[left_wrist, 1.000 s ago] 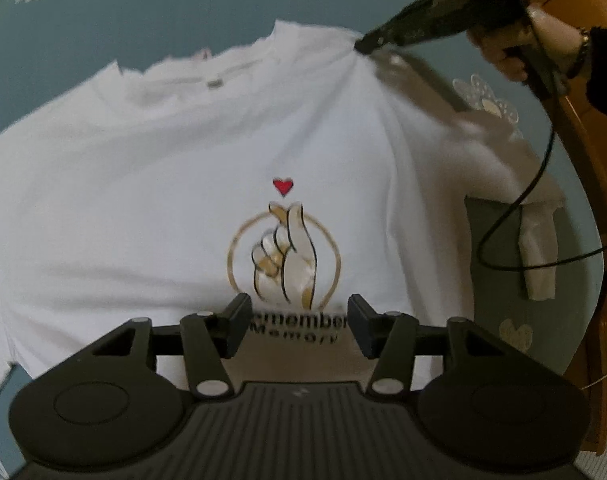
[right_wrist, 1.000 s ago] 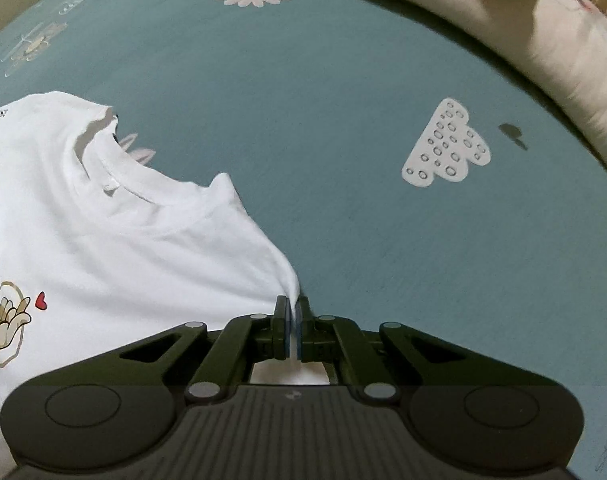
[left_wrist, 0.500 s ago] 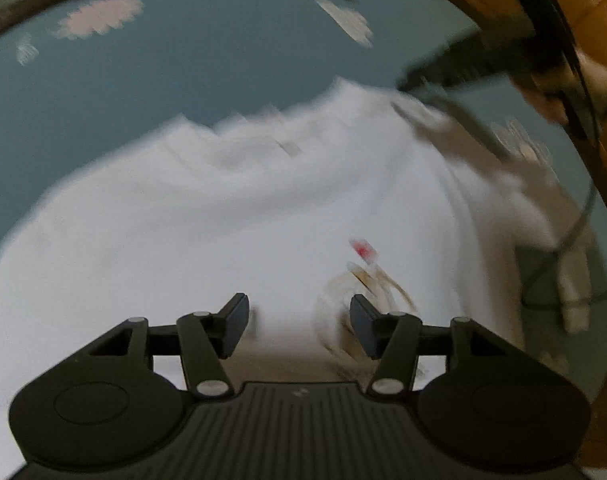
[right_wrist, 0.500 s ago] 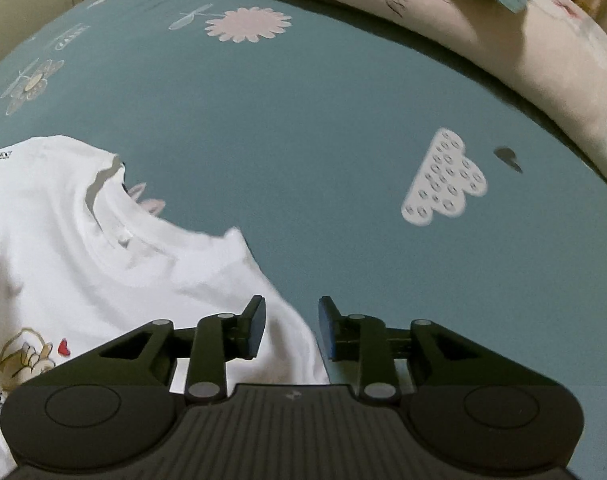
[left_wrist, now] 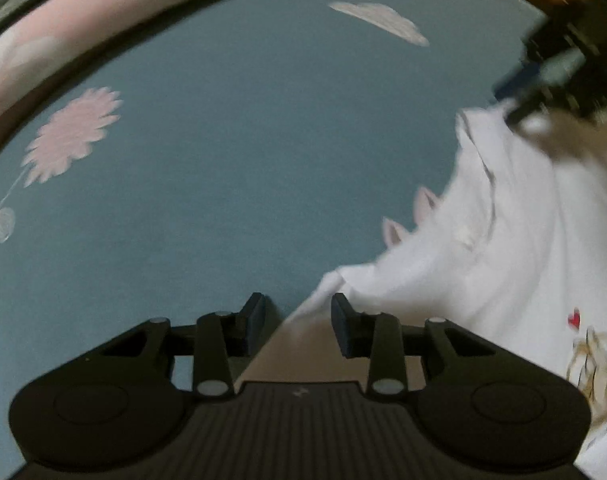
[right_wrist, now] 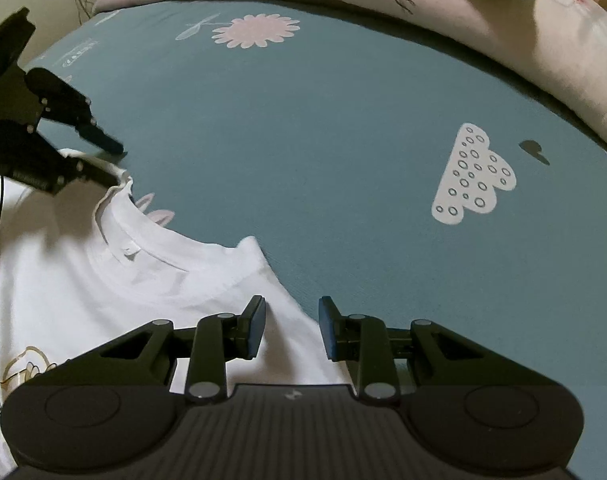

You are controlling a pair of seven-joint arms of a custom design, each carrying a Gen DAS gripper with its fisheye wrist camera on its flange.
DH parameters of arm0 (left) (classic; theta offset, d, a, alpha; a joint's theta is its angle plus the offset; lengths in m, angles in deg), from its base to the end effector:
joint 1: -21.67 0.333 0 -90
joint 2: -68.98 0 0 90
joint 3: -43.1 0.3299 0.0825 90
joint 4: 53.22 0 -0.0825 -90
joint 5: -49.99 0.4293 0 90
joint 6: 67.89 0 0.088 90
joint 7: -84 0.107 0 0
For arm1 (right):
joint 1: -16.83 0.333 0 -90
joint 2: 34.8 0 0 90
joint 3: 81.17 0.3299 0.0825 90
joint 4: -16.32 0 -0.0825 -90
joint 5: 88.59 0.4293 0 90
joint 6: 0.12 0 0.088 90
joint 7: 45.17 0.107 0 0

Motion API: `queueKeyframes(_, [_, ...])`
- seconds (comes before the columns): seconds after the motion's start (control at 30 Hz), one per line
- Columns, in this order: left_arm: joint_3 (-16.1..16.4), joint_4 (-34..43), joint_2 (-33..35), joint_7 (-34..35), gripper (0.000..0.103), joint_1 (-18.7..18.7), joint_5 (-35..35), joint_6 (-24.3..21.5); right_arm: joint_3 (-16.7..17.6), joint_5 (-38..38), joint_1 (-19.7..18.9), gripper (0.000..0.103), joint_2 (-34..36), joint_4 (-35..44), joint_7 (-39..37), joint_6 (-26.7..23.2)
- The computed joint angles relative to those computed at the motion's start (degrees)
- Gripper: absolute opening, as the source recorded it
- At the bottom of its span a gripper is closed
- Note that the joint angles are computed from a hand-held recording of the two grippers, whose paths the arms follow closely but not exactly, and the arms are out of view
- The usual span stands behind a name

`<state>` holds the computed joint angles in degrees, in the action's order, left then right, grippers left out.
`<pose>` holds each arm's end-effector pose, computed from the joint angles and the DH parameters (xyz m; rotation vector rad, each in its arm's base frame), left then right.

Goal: Fold clothes

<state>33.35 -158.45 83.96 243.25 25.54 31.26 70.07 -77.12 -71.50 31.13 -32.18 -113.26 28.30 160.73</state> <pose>0.6907 -0.0657 0.4134 -0.6839 2.7827 -0.5232 0.5721 0.1747 0.3783 -2.1740 1.5198 -0.3025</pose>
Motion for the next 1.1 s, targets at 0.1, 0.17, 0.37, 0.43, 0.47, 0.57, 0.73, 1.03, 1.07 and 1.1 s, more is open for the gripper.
queueKeyframes(0.1, [0.2, 1.9, 1.0, 0.0, 0.032, 0.0, 1.1, -2.9, -0.2, -1.8, 0.1, 0.033, 0.5, -0.1, 1.2, 0.8])
queueKeyframes(0.17, [0.5, 3.5, 1.6, -1.7, 0.023, -0.4, 2.5, -6.1, -0.1, -3.9, 0.1, 0.035, 1.2, 0.6, 1.3, 0.2])
queueKeyframes(0.37, [0.7, 0.7, -0.6, -2.9, 0.001, -0.6, 3.5, -4.5, 0.9, -4.4, -0.1, 0.013, 2.6, 4.0, -5.9, -7.0])
queueKeyframes(0.43, [0.6, -1.0, -1.8, -3.9, 0.0, -0.2, 1.0, -2.1, 0.8, -5.4, 0.3, 0.003, 2.6, 4.3, -6.1, -7.4])
queueKeyframes(0.47, [0.5, -1.6, -2.4, -3.9, 0.0, 0.2, -0.9, -0.7, 0.5, -7.3, 0.7, 0.003, 2.7, 4.1, -4.4, -6.2])
queueKeyframes(0.57, [0.5, -1.1, -2.0, -5.1, 0.0, 0.3, -3.2, 1.3, -0.4, -14.1, 1.7, 0.003, 2.9, 3.7, 1.3, -2.9])
queueKeyframes(0.73, [1.5, -0.1, 0.0, -12.4, 0.01, -1.0, 2.4, 2.8, -1.6, -20.9, 2.6, 0.014, 4.1, 4.3, 12.9, -1.6])
queueKeyframes(1.03, [1.1, -5.1, -8.3, -6.7, 0.023, 1.4, -9.4, -6.4, 1.2, 0.0, 3.9, 0.021, -3.0, -1.2, 0.2, -0.9])
queueKeyframes(1.07, [1.4, -5.1, -8.4, -6.9, 0.023, 1.0, -8.7, -9.5, 1.5, 1.8, 4.3, 0.021, -2.6, -0.7, -1.7, -2.6])
queueKeyframes(1.1, [1.6, -5.3, -8.4, -7.0, 0.023, 0.6, -8.3, -11.8, 1.8, -0.4, 4.7, 0.021, -1.8, -0.6, -0.7, -2.4])
